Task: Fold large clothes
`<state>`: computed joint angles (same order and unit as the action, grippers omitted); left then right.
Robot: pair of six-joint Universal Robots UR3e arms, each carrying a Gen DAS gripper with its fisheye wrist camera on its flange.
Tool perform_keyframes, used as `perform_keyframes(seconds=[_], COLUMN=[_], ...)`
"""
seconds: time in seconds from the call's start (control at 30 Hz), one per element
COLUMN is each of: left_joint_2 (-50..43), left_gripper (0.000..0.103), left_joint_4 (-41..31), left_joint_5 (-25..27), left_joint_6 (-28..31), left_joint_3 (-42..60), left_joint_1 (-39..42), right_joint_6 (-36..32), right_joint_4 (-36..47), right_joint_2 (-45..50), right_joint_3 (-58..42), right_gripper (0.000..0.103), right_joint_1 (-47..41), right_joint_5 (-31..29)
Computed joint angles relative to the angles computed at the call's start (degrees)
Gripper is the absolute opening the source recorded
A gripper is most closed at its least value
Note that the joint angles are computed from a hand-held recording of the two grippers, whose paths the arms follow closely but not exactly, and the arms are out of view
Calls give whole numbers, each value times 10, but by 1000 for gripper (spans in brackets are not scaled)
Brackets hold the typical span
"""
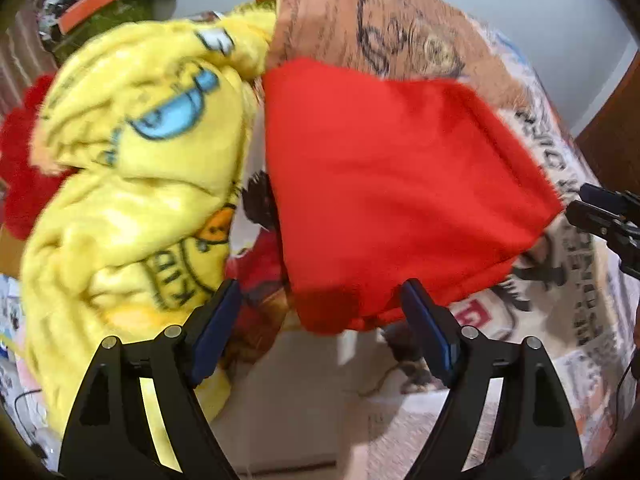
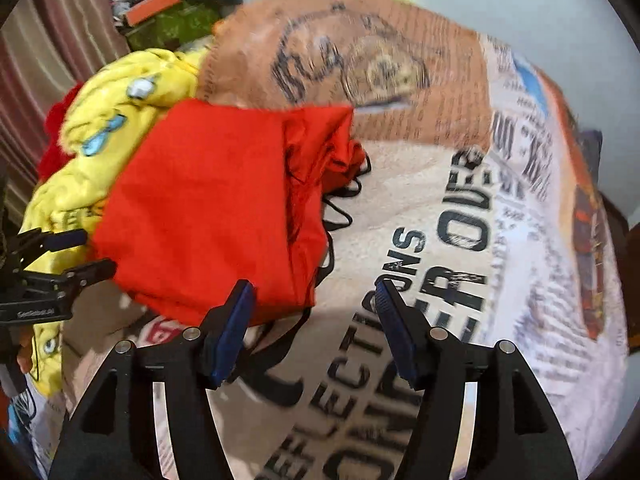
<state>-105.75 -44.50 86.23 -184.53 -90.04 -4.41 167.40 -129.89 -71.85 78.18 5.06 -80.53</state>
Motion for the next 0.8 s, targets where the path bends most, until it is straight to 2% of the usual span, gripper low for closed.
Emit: perform_keyframes(seconds=[0.2,0.43,0.6,0.8], left_joint_2=[152,295,339,316], left_gripper=[82,82,82,82], left_joint_4=[13,38,89,171], left_joint_5=[20,102,212,415], left_joint_6=[-17,-28,-44,-38], left_joint_3=[-31,-12,3,17], left_joint_1=[-29,-123,-239,-434], right_joint_6=[18,68,94,107], right_joint_4=[-29,-76,-94,-89], right_joint_2=[-148,-318,-451,-602], right_joint_3=[74,136,183,234], right_gripper=[59,59,59,59], right_joint_1=[-25,-45,-81,-156], right_joint_5=[72,144,206,295])
